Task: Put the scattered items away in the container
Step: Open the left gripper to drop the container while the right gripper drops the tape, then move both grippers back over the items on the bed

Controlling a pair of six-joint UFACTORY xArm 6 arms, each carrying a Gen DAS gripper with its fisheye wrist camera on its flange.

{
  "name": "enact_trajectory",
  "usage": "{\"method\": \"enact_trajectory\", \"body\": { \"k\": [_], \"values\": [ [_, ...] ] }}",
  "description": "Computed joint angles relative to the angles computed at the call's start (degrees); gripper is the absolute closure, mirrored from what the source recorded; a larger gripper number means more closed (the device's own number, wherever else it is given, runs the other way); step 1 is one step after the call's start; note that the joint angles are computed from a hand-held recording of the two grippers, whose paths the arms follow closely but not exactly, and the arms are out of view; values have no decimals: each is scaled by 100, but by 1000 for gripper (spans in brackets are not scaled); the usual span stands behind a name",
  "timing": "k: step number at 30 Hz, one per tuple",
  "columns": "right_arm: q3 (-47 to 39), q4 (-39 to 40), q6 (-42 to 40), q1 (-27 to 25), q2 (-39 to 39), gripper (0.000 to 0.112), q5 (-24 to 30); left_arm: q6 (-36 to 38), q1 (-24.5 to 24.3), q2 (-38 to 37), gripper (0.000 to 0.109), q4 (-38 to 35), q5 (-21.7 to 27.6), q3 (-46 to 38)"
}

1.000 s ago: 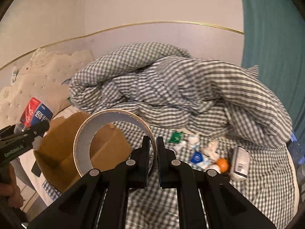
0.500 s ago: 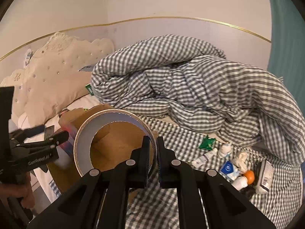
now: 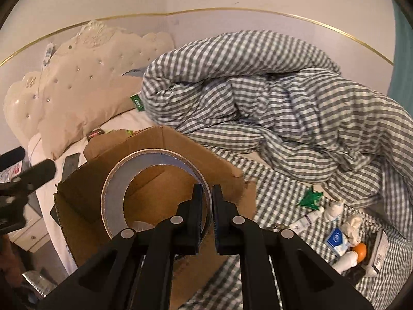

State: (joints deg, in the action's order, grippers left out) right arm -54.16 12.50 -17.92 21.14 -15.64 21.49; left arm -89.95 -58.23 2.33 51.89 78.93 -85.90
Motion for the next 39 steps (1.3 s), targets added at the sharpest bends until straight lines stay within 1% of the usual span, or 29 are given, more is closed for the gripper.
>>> {"method": "enact_trajectory", "body": {
  "k": [6, 7, 8, 9, 10, 11, 13, 18, 22, 26, 32, 37, 39],
  "values": [
    [-232, -167, 126, 230, 288, 101, -22, -162, 9, -268, 6, -2, 25, 283],
    [-268, -154, 107, 256, 321, 92, -13, -172, 5, -296, 6, 0, 35, 309],
    [-291, -215, 139, 289, 339, 75, -6, -185, 0, -326, 6, -1, 41, 339],
    [-291, -383, 257, 308, 345, 63, -30, -189, 4, -350, 6, -1, 37, 363],
    [-226, -747, 525, 324, 318, 39, -161, -193, 2, -357, 6, -3, 44, 370],
    [-130, -940, 643, 326, 256, 30, -331, -200, -2, -353, 6, 0, 58, 360],
    [-9, -1090, 705, 327, 145, 29, -512, -233, -8, -367, 6, 12, 63, 368],
    [13, -772, 434, 258, 21, 28, -502, -218, -29, -298, 6, 24, 27, 276],
    [93, -652, 362, 95, -134, 28, -563, -144, -72, -162, 6, 48, 26, 83],
    [250, -494, 266, -183, -380, 28, -604, -34, -108, 81, 6, 60, -28, -226],
    [409, -182, 25, -779, -762, 23, -541, 340, -242, 807, 6, 109, -44, -1236],
    [594, 411, -589, -1448, -1278, 20, -369, 701, -382, 1619, 6, 148, -131, -2418],
    [670, 586, -815, -1770, -1515, 18, -288, 908, -463, 2031, 6, 166, -172, -3020]
  ]
}}
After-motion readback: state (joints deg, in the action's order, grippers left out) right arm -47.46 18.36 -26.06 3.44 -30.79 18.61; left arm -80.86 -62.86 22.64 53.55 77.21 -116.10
